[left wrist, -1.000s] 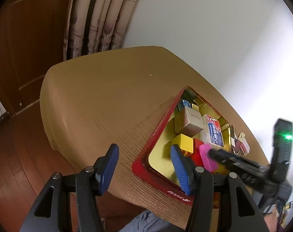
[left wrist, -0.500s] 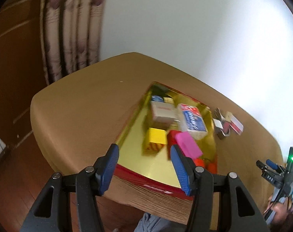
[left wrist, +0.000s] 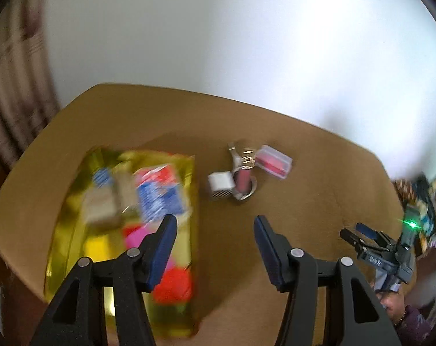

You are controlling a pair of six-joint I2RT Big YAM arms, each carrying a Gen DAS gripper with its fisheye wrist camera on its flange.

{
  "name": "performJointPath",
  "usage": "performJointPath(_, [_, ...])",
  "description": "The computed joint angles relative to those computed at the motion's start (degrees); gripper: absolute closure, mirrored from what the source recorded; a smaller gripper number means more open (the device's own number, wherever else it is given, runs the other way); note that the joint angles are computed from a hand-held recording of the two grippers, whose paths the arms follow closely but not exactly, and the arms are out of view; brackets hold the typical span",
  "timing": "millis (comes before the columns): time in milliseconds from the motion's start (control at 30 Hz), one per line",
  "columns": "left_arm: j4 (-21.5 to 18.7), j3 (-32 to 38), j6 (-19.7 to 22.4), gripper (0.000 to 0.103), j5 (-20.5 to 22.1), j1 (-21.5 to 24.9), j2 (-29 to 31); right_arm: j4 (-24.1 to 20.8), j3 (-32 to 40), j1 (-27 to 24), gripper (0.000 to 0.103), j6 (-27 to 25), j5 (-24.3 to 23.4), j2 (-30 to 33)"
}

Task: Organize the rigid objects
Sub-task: 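Grasp the lipstick with the left gripper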

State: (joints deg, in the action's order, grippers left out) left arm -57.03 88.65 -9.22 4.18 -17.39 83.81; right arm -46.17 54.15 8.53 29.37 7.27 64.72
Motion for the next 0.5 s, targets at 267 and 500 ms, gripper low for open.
performJointPath(267, [-8.4,21.1,5.2,0.046,-3.1,-4.4,18.8,3.7,-1.2,-2.2,0.015,-0.4,-6.9,-0.7])
performJointPath(500, [-15.0,31.4,5.3,0.046,-3.1,-4.4,27.9,6.9,-3.0,-4.9,0.012,1.7,-12.6,-2.3])
